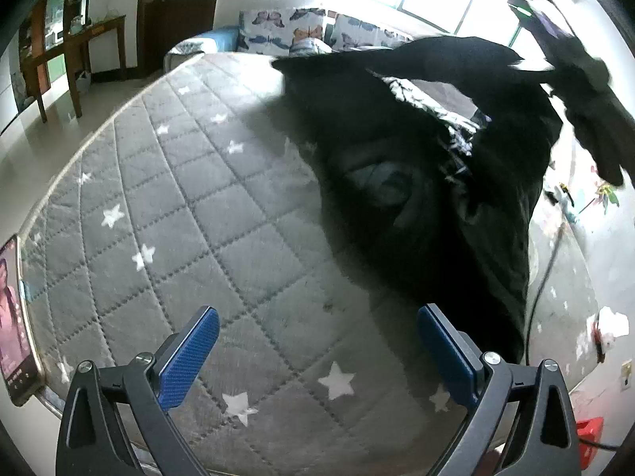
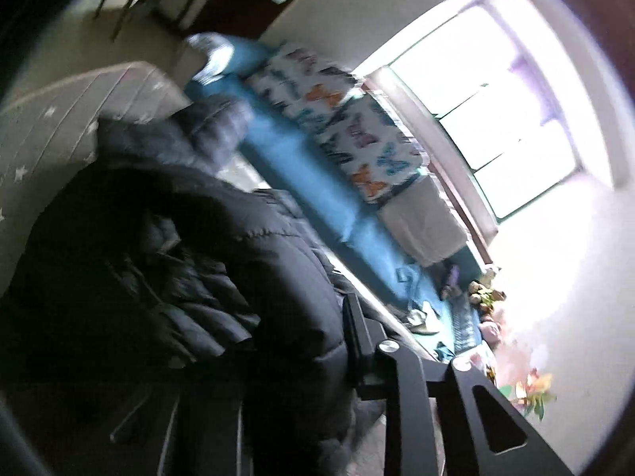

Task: Fold large clothes

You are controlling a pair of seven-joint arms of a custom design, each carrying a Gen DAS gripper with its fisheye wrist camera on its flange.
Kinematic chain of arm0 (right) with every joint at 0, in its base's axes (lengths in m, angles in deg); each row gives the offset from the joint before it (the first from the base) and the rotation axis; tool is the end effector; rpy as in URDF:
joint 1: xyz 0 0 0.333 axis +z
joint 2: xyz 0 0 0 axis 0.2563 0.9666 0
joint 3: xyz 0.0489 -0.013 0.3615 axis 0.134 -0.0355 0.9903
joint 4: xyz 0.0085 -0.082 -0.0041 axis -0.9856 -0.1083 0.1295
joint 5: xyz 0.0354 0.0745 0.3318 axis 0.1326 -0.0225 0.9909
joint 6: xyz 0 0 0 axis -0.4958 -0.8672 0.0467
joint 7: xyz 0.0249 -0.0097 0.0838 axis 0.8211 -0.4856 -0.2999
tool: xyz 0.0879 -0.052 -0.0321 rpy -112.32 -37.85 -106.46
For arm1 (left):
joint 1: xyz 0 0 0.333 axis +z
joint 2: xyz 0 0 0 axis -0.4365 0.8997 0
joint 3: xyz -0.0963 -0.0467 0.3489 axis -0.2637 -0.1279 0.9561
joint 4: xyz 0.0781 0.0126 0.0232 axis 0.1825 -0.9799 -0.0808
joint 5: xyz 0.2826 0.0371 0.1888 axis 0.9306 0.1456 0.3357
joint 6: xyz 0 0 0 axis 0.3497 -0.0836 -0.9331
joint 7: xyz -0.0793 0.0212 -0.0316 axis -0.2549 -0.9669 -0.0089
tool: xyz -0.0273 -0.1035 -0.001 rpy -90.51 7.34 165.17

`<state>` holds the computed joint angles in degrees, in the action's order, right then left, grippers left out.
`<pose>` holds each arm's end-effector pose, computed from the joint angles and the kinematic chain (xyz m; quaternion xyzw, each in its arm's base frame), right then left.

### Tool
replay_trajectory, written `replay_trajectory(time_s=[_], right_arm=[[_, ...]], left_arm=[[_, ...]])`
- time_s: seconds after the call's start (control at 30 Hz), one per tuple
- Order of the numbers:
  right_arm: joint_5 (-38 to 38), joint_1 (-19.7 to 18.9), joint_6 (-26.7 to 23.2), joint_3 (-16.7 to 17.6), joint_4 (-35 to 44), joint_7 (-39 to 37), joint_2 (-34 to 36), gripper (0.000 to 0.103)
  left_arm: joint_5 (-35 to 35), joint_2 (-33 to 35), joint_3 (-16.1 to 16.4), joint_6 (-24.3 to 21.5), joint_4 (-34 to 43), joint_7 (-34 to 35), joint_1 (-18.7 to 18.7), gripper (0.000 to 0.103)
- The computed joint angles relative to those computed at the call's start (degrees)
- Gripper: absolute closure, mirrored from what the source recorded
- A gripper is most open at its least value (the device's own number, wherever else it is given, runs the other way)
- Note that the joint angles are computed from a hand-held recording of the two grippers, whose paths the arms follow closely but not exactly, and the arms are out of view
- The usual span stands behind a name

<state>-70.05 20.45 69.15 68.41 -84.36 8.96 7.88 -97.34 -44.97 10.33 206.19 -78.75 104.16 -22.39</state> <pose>0.6553 0.0637 0.6849 -0.8288 0.3575 -0.4105 0.1297 0.1925 -0.0172 0.5419 -0.7247 0.6110 -0.2871 0.1385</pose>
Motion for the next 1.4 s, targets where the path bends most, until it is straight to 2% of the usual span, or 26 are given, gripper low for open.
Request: replay_trajectory(time_s=[0.17, 0.4, 0.53, 0.67, 0.83, 0.87, 0.9, 0.93, 0.97, 1.0, 1.07, 1.13, 1.2, 1.27, 1.33, 1.4], right_arm=[[2.15, -4.37, 4.88, -1.79, -7.65, -0.51, -6.29, 0.079], [0.61, -10.68, 12.24, -6.66, -24.15, 0.89, -16.39, 0.079], [1.57, -13.42, 9.83, -8.82, -30.14, -0.26, -19.32, 0.079], [7.74, -15.39, 3.74, -10.91, -33.94, -5.22, -19.31, 0.075], [4.92, -17.03, 7.48, -10.95, -39.91, -5.91, -21.78, 0.071], [3.97, -17.11, 9.10, -10.93, -40.97, -6.56, -22.83, 0.067], [4.61, -16.61, 10.21, -11.20, -41.93, -8.44, -24.12, 0.057], [7.42, -15.59, 10.65, -12.36, -42.91, -11.80, -25.54, 0.052], [12.73, -13.17, 10.13, -13.97, -42.54, -16.58, -26.71, 0.042], [16.57, -11.37, 9.68, -15.01, -41.71, -19.60, -26.77, 0.037], [25.54, -7.32, 5.98, -16.81, -39.31, -26.22, -27.20, 0.037], [34.18, -4.86, -2.18, -17.89, -34.99, -31.22, -25.69, 0.037], [40.12, -4.54, -10.57, -18.17, -31.19, -34.36, -22.92, 0.037], [42.08, -5.13, -17.29, -16.96, -27.95, -34.74, -19.68, 0.037], [43.67, -6.02, -23.33, -15.52, -25.25, -34.99, -16.78, 0.037], [44.21, -6.93, -27.13, -13.73, -24.03, -35.00, -14.86, 0.037]], left_arm=[[-0.47, -0.05, -0.77, 1.09, 1.99, -0.08, -1.27, 0.000], [-0.86, 2.78, -3.94, 3.05, 5.87, -0.88, -4.87, 0.000], [-0.96, 6.21, -6.25, 5.32, 8.69, -1.57, -7.52, 0.000], [-0.87, 12.37, -9.79, 8.52, 11.50, -2.31, -11.19, 0.000], [-0.81, 21.53, -11.70, 11.63, 13.87, -2.56, -16.61, 0.000], [-0.98, 23.26, -11.66, 12.28, 14.19, -2.54, -17.62, 0.000], [-1.33, 24.10, -11.33, 12.70, 14.13, -2.41, -18.78, 0.000], [-1.95, 25.31, -10.85, 12.89, 14.25, -2.11, -20.13, 0.000], [-2.23, 26.09, -10.91, 13.03, 14.19, -2.31, -20.84, 0.000], [-2.51, 27.00, -10.74, 13.12, 14.12, -2.04, -21.73, 0.000], [-2.05, 26.98, -11.24, 12.86, 13.60, -2.17, -22.48, 0.000], [-1.73, 26.36, -11.83, 12.87, 12.54, -2.42, -23.31, 0.000], [-0.90, 25.31, -12.51, 12.55, 11.20, -3.15, -23.48, 0.000], [-0.70, 23.63, -12.16, 11.75, 9.89, -3.39, -24.05, 0.000], [-0.68, 21.40, -11.38, 10.72, 8.48, -3.30, -24.48, 0.000], [-0.28, 19.44, -11.01, 9.24, 7.42, -3.42, -24.19, 0.000]])
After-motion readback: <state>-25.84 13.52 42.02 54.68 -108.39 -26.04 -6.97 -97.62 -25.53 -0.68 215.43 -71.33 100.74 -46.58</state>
